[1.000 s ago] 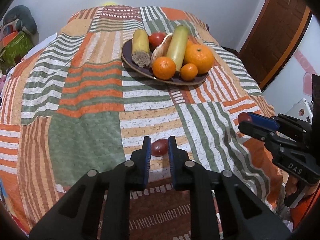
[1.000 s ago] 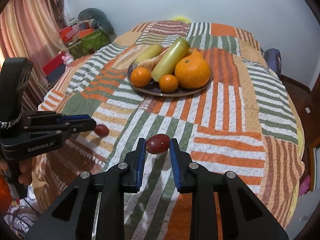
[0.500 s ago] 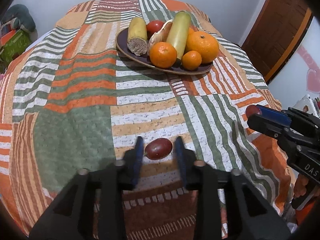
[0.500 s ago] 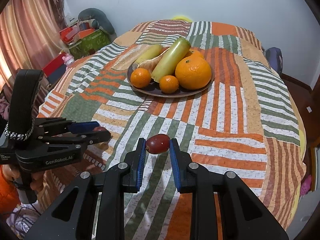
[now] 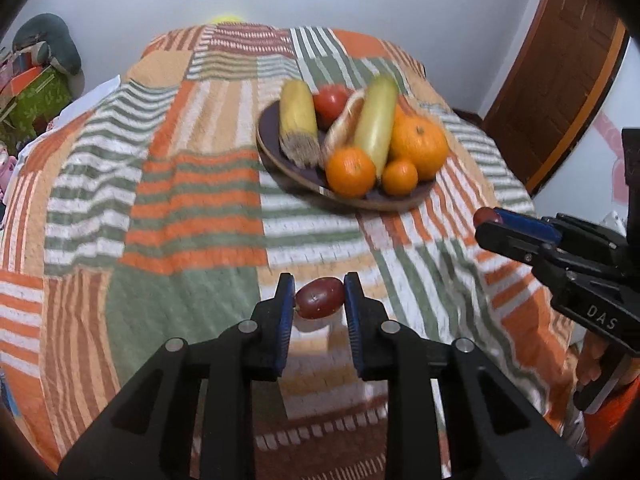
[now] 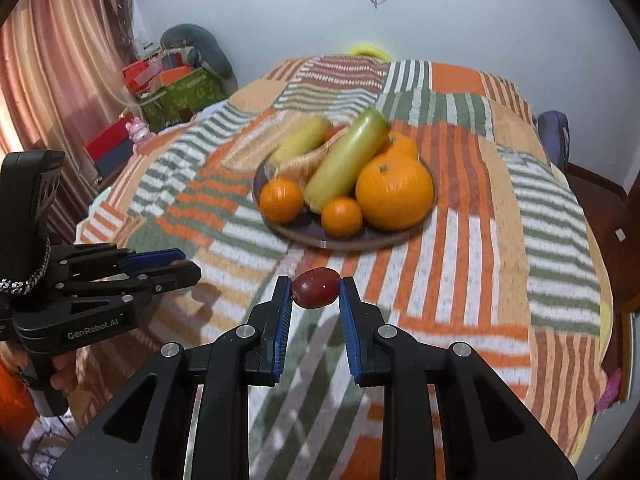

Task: Organize fruits
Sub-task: 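Carry both plums to the plate and open both tools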

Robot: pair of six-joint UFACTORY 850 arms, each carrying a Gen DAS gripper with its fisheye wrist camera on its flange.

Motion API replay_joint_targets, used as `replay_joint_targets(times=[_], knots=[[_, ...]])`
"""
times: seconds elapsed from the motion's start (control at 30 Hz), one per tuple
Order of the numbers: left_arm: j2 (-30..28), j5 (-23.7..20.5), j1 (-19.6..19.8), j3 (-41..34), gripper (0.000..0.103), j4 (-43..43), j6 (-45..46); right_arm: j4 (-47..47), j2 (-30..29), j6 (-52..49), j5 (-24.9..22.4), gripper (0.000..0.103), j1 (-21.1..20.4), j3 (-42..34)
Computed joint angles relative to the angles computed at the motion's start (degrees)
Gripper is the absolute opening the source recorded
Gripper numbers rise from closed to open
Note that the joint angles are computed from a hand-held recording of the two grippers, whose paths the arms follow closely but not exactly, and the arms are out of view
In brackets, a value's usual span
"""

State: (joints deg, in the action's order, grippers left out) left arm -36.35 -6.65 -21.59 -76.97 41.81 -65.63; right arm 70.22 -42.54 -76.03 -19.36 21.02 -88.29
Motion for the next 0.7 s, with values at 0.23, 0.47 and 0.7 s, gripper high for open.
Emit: replay_joint_targets(times=[0.23,0.47,0.7], knots=[[-1.5,-0.2,1.6,-4.2,0.025,12.4,-10.9,0.2,-2.8,-0.3,1.0,0.022,0.5,-5.5],[-4.6,0.5,3.0,-8.9,0.025,7.8,-5.6,-5.5,-7.4,5.6,-0.1,0.022,1.1,-12.1],[-9.4,0.2,3.9,-14.9,0.024,-14.2,17.6,-7.4,-10.5,7.6,-1.4,0.022,1.7,-16.3]])
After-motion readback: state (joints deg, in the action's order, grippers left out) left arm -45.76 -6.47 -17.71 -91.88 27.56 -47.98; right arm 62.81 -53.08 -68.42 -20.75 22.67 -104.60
